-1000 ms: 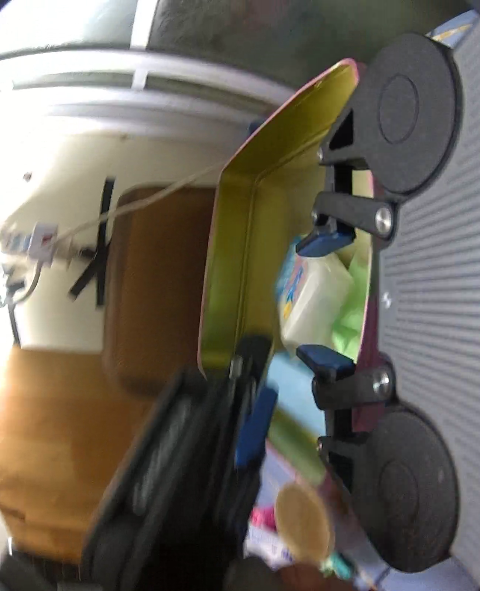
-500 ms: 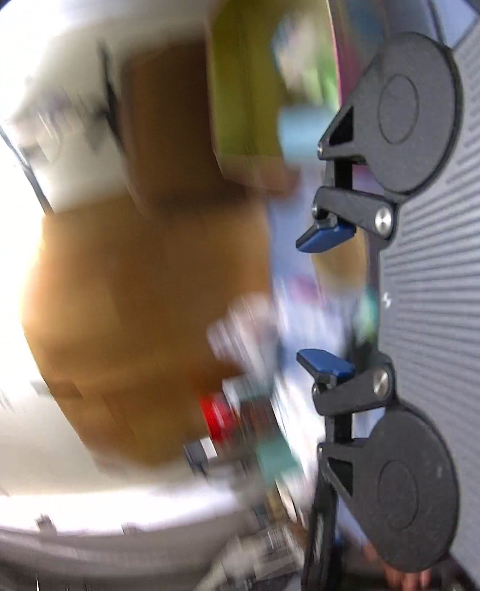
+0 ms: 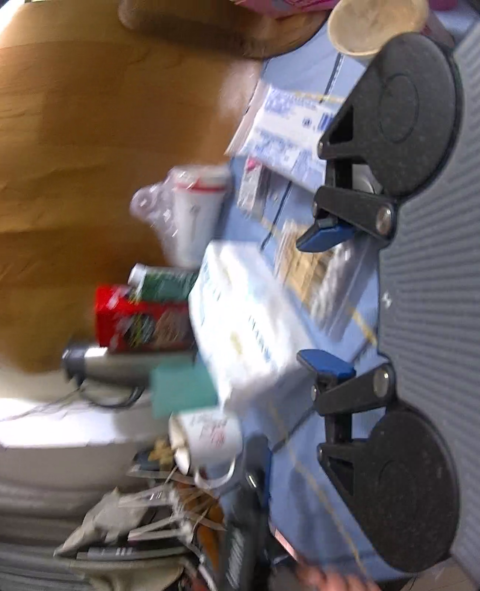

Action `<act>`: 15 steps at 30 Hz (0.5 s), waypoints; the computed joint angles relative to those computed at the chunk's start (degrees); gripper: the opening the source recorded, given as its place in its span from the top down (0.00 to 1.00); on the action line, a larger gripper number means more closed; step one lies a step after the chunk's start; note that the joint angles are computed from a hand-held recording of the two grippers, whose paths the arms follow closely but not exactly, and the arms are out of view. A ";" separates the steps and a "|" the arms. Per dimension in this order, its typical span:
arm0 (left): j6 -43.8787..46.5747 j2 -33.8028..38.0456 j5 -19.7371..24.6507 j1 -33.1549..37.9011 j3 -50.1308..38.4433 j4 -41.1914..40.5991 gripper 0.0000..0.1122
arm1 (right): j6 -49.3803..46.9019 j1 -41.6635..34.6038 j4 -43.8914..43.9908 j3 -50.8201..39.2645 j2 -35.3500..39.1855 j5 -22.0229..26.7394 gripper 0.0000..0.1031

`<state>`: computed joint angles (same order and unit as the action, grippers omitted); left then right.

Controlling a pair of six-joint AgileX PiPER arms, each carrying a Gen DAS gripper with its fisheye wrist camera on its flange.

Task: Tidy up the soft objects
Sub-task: 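Grasp the cotton swab box with the left tool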

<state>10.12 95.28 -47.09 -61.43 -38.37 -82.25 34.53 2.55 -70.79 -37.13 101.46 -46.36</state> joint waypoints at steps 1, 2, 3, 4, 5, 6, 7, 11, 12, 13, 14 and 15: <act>-1.83 0.71 0.51 0.16 -0.20 1.46 0.58 | 0.18 0.91 -0.26 -1.95 1.20 1.83 0.27; -3.33 1.39 0.94 0.30 -0.44 2.68 0.58 | -0.10 2.20 0.02 -3.72 2.30 4.09 0.22; -4.39 2.00 0.92 -0.02 -0.53 3.25 0.58 | 0.21 3.43 -0.14 -5.47 3.42 6.22 0.17; -4.30 2.23 1.12 -0.16 -0.79 3.33 0.58 | 0.48 4.63 -0.03 -6.98 4.55 8.27 0.16; -3.75 2.34 1.14 -0.54 -1.03 2.97 0.58 | 1.30 6.02 -0.01 -8.55 5.58 10.80 0.16; -2.83 2.38 0.90 -1.22 -1.39 2.00 0.58 | 2.42 7.09 -0.89 -9.95 6.63 12.62 0.18; -2.09 2.29 0.76 -1.67 -1.59 1.30 0.56 | 3.57 7.27 -2.88 -10.77 7.49 12.82 0.32; -0.20 1.82 0.34 -3.40 -2.20 -1.69 0.53 | 0.22 5.77 -5.68 -7.60 6.85 8.35 0.40; 0.13 1.73 1.13 -3.34 -2.34 -1.94 0.53 | 0.83 4.69 -8.01 -6.02 5.64 6.75 0.41; 0.83 2.00 2.16 -3.30 -2.97 -2.52 0.53 | 0.81 3.27 -10.15 -4.08 4.51 4.79 0.41; 1.90 2.51 3.70 -3.08 -3.87 -3.16 0.53 | -0.71 1.52 -11.73 -1.59 3.26 2.75 0.41; 3.01 3.05 5.55 -2.47 -4.68 -3.44 0.53 | -1.97 -0.24 -13.72 0.59 2.35 1.11 0.41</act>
<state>13.12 98.32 -41.54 -63.90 -43.04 -85.69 32.56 2.31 -84.52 -36.54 103.81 -45.25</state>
